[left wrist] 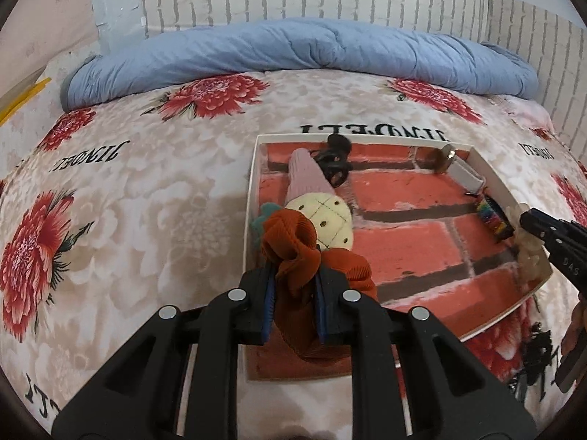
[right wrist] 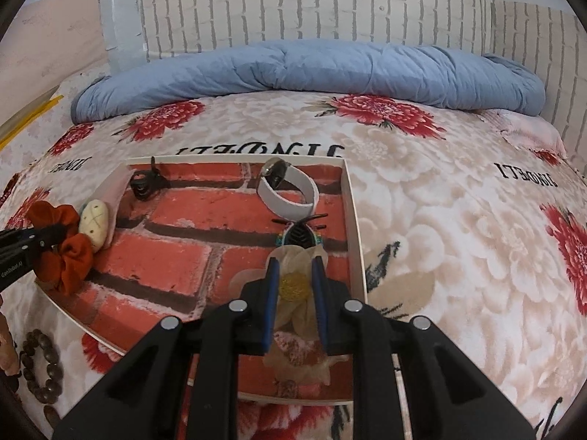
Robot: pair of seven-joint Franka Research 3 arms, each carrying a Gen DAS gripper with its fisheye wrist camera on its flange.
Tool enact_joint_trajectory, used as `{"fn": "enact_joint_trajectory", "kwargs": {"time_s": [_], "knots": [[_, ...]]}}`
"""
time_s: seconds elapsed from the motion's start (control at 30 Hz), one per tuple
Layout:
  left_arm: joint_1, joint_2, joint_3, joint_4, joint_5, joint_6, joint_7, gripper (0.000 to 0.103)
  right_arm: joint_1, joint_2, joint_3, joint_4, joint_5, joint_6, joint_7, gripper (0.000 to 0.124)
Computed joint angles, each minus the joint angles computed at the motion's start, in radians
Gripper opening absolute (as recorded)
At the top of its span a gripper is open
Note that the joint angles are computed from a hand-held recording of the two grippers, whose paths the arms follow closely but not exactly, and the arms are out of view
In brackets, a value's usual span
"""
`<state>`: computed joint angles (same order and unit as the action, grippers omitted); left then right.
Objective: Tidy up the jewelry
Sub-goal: 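Carry both scrunchies into the brick-pattern tray and open both tools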
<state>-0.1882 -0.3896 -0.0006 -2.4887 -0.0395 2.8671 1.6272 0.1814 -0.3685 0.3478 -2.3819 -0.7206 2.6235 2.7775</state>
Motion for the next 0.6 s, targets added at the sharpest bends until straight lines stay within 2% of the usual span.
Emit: {"fn": "enact_joint_trajectory", "kwargs": {"time_s": [0.23,0.37,0.43,0.53,0.6], "knots": [[-0.006,0.036,0.024,0.007,-0.030,0.033,0.034,0.016,0.000,0.017,0.005,0.008,-0.027,-0.025,0.021,0.019],[0.027,0.034,-0.010,-0.008,0.008,0.042,0.012,0.017,0.015,0.021,-0.001,0.010,-0.039,-0.048,0.023,0.019],[0.027,0.033,-0.009,-0.010,0.014,0.043,0.005,0.019,0.023,0.019,-0.010,0.006,-0.034,-0.042,0.024,0.020],[0.003,0.026,0.014,-0.016,-0.008,0.041,0.020,0.022,0.023,0.013,-0.012,0.000,-0.041,-0.035,0.030,0.023],[-0.022,0.017,0.035,-0.019,-0.039,0.029,0.043,0.027,0.029,0.011,-0.014,0.002,-0.029,-0.045,0.021,0.034]]}}
